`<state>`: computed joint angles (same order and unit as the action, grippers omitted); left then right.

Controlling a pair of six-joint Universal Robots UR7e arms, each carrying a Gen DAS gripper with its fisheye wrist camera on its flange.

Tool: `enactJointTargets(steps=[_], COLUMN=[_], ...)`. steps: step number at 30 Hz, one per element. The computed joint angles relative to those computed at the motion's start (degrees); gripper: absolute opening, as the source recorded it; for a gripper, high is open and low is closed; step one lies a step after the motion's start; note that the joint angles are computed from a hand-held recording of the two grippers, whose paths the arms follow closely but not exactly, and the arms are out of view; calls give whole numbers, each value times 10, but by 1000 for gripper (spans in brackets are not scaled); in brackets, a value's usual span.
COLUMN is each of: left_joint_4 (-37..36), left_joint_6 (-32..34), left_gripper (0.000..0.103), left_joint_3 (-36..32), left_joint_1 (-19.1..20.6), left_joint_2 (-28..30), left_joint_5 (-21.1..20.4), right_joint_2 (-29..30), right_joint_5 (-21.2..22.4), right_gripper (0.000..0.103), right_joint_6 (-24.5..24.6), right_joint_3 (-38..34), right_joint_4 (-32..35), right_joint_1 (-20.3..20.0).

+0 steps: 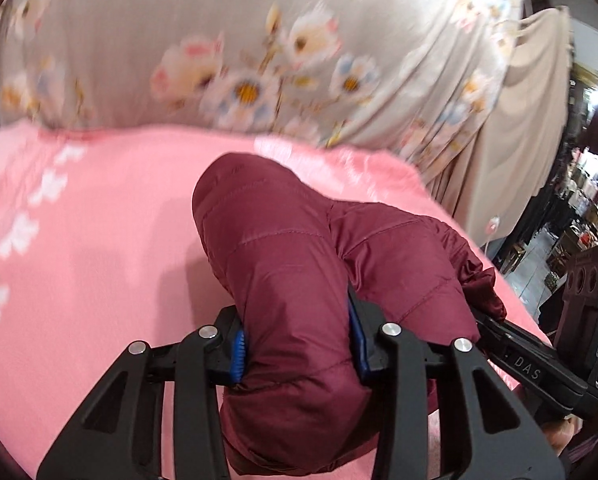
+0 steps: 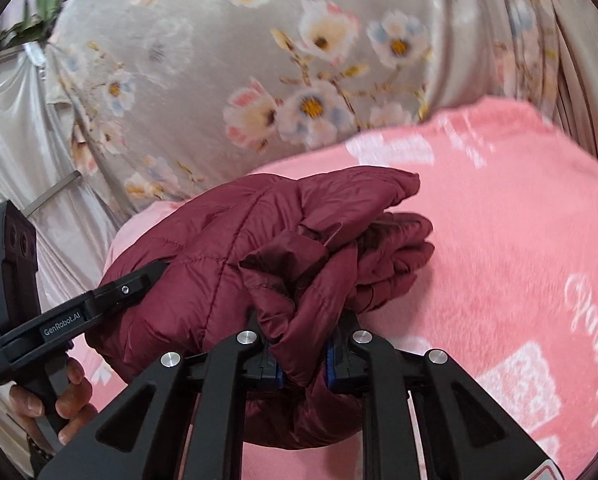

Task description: Fold large clothes

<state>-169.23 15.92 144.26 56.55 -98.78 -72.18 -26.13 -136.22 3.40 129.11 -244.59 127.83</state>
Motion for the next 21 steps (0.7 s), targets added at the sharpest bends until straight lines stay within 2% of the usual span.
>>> enactJointTargets(steps=[5, 8, 10, 14, 16, 21], left_joint_4=[-31, -45, -66, -83, -89, -120], left_joint_6=[70, 126, 174, 224, 239, 262], left_gripper=[38, 38, 38, 38, 38, 39], left_joint_3=[-27, -59, -84, -140, -179, -235], left_joint_1=[1, 20, 47, 109, 149, 210], left_joint_2=[-21, -22, -14, 19, 47, 110], left_joint_5=[-26, -49, -79, -149, -188, -220], right_joint_2=[11, 21, 31, 64, 84, 131], right_joint_5=[18, 42, 65, 116, 128, 147], right_gripper=[15, 15, 15, 15, 15, 15], right_joint_6=[-133, -203, -242, -302, -321, -334], right_joint_3=[-76, -128, -167, -243, -288, -374], right_joint_4=[-40, -37, -26, -13, 11, 80], right_joint_1=[19, 20, 15, 1, -7, -39])
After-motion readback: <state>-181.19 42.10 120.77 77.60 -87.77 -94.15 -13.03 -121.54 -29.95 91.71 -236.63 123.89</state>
